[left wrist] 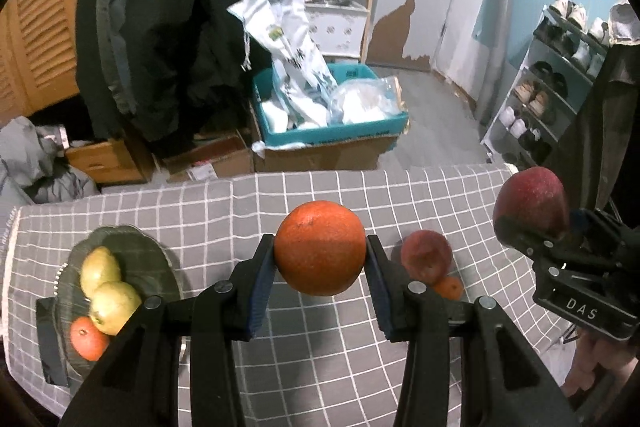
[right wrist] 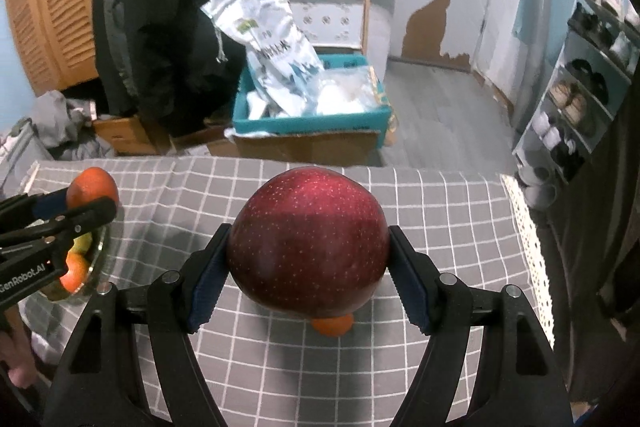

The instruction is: Organize fruits

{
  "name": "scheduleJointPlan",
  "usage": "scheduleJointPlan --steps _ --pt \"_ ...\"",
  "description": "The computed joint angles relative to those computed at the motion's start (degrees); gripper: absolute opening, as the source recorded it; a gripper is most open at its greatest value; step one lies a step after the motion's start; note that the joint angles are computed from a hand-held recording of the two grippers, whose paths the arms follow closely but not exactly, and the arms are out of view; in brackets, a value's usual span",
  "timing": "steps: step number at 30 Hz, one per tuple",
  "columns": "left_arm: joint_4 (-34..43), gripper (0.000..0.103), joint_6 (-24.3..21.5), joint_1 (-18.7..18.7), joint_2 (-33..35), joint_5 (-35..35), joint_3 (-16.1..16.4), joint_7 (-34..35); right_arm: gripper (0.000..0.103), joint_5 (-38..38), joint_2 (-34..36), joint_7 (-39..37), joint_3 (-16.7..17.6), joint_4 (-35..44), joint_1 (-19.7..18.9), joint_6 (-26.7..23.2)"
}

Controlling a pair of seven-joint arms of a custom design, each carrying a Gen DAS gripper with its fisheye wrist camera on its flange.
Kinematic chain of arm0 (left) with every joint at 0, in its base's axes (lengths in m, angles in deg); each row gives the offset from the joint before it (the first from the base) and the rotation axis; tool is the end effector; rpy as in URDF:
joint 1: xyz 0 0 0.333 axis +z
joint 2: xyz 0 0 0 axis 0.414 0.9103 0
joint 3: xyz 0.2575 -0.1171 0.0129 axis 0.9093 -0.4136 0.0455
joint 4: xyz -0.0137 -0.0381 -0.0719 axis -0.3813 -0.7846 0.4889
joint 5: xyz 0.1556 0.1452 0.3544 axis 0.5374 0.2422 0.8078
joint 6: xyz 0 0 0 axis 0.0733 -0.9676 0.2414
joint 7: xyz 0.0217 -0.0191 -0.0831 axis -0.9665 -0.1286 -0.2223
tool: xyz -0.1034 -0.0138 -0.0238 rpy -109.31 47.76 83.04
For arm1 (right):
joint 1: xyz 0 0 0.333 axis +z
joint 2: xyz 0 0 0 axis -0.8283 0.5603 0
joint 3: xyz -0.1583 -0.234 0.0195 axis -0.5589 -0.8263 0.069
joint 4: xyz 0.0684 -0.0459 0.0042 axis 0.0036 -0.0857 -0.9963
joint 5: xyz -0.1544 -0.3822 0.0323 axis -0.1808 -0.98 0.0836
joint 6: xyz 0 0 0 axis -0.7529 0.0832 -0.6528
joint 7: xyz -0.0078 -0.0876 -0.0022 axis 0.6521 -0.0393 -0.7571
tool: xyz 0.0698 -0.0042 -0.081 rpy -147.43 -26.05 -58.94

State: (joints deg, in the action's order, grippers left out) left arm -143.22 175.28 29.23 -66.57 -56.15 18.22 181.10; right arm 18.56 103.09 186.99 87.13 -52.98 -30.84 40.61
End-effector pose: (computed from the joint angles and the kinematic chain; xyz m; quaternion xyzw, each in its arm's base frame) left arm 0.7190 -0.0639 0.5494 -0.4712 0.8075 -0.3298 0.1307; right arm 0.6438 0.2769 0.5916 -0.5557 0.7529 -0.2830 0.2104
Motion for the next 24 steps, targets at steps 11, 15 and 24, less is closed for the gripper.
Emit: scheduleJointPlan --steps 11,15,24 --pt "-1.4 0.044 0.9 1.9 -2.9 -4.1 0.4 2.6 0.075 -2.2 1.1 -0.6 -0.1 4.2 1.6 0.6" --pt "-1.5 0.044 1.0 2.6 -3.5 -5.3 0.8 3.4 0.075 -2.1 2.3 -1.4 -0.2 6.6 2.1 0.8" --pt "0.0 0.044 1.3 3.9 -2.7 -5.7 1.8 2.5 0.075 0.6 9.2 -5.3 -1.1 16.6 3.7 0.4"
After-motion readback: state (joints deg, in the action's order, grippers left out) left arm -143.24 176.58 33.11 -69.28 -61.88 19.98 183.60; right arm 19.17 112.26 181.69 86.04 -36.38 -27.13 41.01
